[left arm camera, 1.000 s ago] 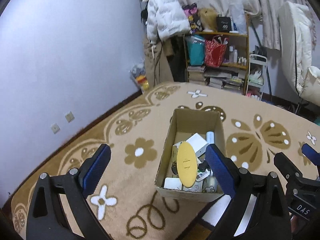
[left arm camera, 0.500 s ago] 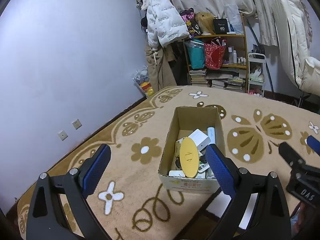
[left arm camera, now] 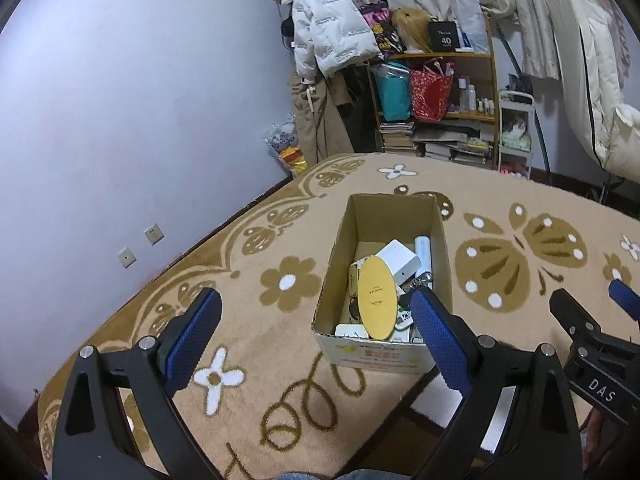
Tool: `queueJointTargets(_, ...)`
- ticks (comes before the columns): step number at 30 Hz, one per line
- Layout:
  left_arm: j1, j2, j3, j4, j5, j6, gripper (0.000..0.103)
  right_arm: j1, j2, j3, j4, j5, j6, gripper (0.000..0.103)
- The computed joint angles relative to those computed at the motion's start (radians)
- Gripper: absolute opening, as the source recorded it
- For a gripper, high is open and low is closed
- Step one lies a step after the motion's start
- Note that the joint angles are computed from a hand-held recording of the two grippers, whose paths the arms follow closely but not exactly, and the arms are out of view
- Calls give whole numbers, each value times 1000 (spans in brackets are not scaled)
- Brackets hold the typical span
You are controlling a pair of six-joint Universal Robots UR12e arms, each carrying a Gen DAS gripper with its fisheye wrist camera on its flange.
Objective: Organize rigid objects
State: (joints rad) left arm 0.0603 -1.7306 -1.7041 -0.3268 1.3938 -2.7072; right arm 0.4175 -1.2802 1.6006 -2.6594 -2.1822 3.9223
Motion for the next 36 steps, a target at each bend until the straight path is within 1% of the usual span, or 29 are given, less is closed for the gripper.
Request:
queueJointTargets(2,-3,0,-2,0,10,10,95,1,2,-4,12,-3,-4,103)
queueJointTargets(6,-2,1,1,-14,6,10,95,2,3,-6,18,-10,1,103)
queueJointTargets(14,-3,1,0,-25,8,5,95,-4,-9,12,11,-19,56,103)
queueJointTargets(24,-2,6,-10,-16,-6,18,95,-2,-7,9,18,-26,55,103)
queueJointTargets(36,-2,9,-7,-36,-8,20,97,-2,-6,8,18,-26,57,103)
